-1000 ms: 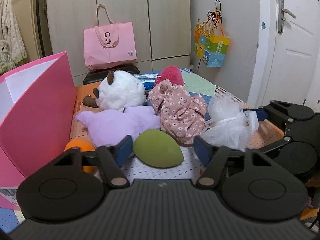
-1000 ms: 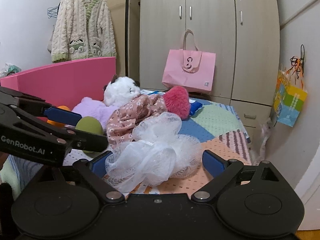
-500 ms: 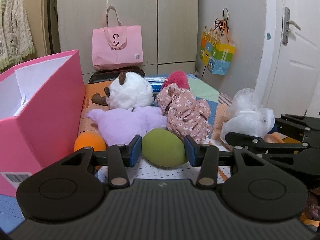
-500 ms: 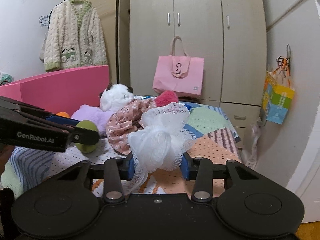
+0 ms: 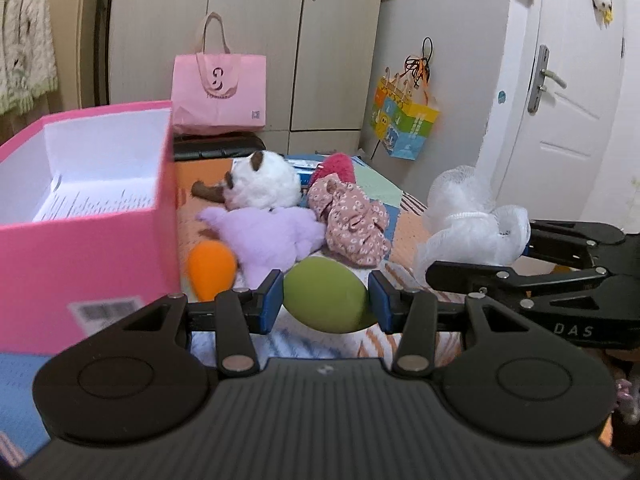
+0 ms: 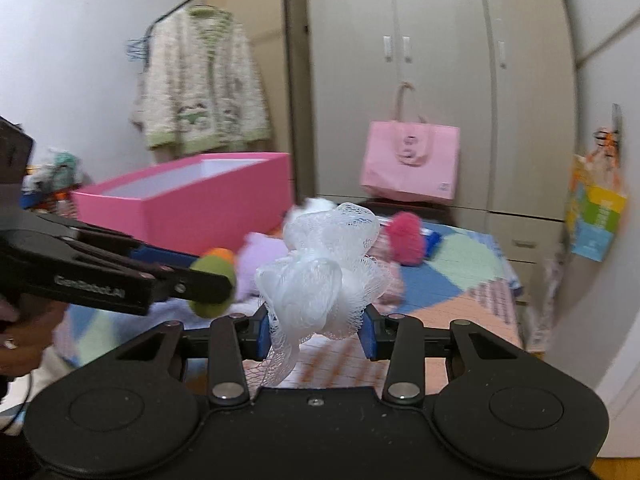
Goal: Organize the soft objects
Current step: 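Carry the green sponge and white puff into the pink box and release both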
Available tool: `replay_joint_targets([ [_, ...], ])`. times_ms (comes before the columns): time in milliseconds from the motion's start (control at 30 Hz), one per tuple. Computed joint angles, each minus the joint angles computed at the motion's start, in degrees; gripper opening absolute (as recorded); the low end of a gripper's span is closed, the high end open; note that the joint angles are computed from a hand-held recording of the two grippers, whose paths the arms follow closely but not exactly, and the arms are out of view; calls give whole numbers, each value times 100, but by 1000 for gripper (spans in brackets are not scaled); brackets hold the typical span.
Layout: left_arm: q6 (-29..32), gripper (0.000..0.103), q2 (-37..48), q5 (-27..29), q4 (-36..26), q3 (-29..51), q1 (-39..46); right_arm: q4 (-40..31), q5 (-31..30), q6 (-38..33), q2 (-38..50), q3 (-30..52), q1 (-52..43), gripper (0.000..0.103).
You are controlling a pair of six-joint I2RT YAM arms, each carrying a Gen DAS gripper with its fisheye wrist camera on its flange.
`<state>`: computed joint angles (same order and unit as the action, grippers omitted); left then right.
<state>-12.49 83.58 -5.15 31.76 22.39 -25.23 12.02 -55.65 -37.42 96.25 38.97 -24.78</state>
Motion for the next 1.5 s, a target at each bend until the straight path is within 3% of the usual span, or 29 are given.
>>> replay_joint_targets([
  [333, 328, 45, -2003, 1115, -1860, -472, 1027, -2036, -335, -575, -577, 355, 691, 46],
  [533, 937, 45, -2849, 1717, -3256, -272, 1938, -2568, -157, -627, -806, 485, 1271, 46],
  [700, 1379, 45, -3148, 2040, -4091, 283, 2630, -2518, 86, -531, -1012, 666, 1689, 46],
  [767, 1552, 45, -3146, 2438, -4402, 599, 2983, -2475, 150, -408, -1062, 836, 1805, 46],
  [900, 1761, 45, -2845, 2777, -4574, 1128, 3335, -2399, 204, -52, -890, 1339, 2056, 47],
  [1100, 1777, 45, -1720, 2804, -4037, 1933, 3586, -2198, 547, 141, -121, 2353, 2679, 47],
  [1200, 1624, 45, -1000, 2794, -3727, 2357, 3760, -2767, 417, -7, 527, 3296, 2908, 47],
  [1333, 1451, 45, 58, 2947, -3766, 3216, 3982, -2934, 926, -244, 1133, 4156, 3266, 47],
  [1500, 1201, 45, 1361, 2643, -4058, 4480, 3841, -3985, 1828, -780, 2285, 6002, 3695, 47],
])
